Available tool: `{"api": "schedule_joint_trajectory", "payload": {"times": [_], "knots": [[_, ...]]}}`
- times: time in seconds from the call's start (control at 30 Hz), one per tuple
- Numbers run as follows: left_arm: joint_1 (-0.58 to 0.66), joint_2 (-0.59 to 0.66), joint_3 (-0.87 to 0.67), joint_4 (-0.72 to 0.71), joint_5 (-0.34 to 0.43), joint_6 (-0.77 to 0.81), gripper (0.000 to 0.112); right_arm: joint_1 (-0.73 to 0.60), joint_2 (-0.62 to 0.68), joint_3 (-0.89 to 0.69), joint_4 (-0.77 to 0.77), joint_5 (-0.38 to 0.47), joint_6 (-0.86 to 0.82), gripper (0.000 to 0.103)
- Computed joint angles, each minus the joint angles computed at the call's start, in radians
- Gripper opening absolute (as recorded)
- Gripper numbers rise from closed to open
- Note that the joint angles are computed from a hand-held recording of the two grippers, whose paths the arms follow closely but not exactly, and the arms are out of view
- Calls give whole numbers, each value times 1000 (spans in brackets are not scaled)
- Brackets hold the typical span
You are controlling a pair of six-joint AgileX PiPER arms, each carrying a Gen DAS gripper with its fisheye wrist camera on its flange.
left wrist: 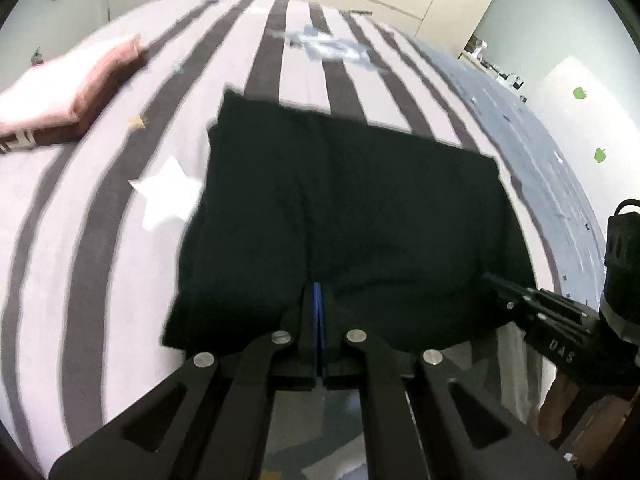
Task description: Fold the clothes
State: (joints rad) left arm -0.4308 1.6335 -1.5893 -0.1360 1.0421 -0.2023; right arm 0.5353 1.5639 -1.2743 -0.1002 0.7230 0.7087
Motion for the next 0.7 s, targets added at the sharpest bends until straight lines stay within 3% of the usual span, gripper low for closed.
{"api": "schedule_joint_trajectory", "payload": {"times": [0.17, 0.3, 0.43, 0.53, 0.63, 0.7], "knots": [[56, -30, 27, -8, 1, 43, 2, -49, -73, 60, -33, 13, 47, 0], [58, -7, 57, 2, -31, 52, 2, -65, -48, 109, -3, -38, 10, 0], [55, 5, -20, 26, 7, 0, 2, -67, -42, 60, -17, 10, 3, 0], [91, 0, 6, 3, -6, 8, 2, -94, -72, 66, -31, 22, 32, 0], [98, 16, 60, -18, -53, 50, 2, -133, -70, 116, 47, -29, -22, 0], [125, 33, 38, -66, -38, 56, 1, -149, -66, 118, 75, -38, -53, 0]]}}
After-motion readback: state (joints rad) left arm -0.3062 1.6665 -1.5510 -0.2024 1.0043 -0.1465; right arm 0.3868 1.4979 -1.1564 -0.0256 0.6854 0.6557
